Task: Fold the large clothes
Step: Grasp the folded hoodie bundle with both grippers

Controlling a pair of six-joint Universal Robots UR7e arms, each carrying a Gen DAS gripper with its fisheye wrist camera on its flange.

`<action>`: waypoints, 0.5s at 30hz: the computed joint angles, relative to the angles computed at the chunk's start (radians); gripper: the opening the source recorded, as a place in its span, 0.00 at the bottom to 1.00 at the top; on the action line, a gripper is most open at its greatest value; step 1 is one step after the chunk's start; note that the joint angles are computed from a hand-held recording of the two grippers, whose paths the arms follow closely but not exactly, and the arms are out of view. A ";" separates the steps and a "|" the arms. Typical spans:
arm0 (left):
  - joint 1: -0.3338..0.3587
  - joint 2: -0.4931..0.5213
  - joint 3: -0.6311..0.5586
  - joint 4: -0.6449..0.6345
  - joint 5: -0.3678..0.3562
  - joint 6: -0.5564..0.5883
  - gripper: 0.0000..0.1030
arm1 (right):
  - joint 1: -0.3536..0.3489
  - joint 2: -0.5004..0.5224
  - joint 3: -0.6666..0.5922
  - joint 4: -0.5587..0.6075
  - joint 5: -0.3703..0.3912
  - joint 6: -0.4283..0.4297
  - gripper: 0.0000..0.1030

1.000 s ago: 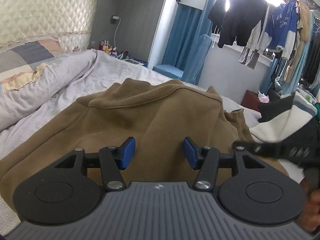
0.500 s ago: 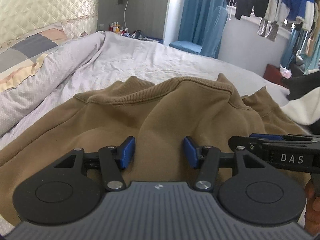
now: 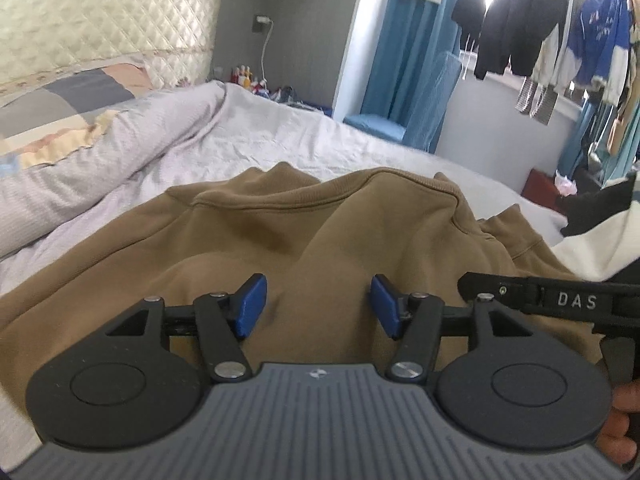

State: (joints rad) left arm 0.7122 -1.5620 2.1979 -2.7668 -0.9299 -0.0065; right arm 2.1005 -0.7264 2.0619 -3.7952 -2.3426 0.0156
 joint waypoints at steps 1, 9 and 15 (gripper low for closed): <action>-0.013 -0.030 0.016 0.007 0.011 -0.009 0.62 | 0.012 -0.002 0.005 0.000 -0.012 0.004 0.53; -0.075 -0.249 0.075 0.195 0.078 -0.215 0.72 | 0.111 -0.055 0.088 0.018 -0.113 0.146 0.54; -0.071 -0.332 0.057 0.382 0.149 -0.414 0.80 | 0.136 -0.130 0.193 0.034 -0.099 0.431 0.54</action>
State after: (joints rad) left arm 0.6414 -1.8937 2.2551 -2.3849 -0.7810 -0.4201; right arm 2.2363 -0.8566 2.2551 -3.7611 -2.4413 0.4467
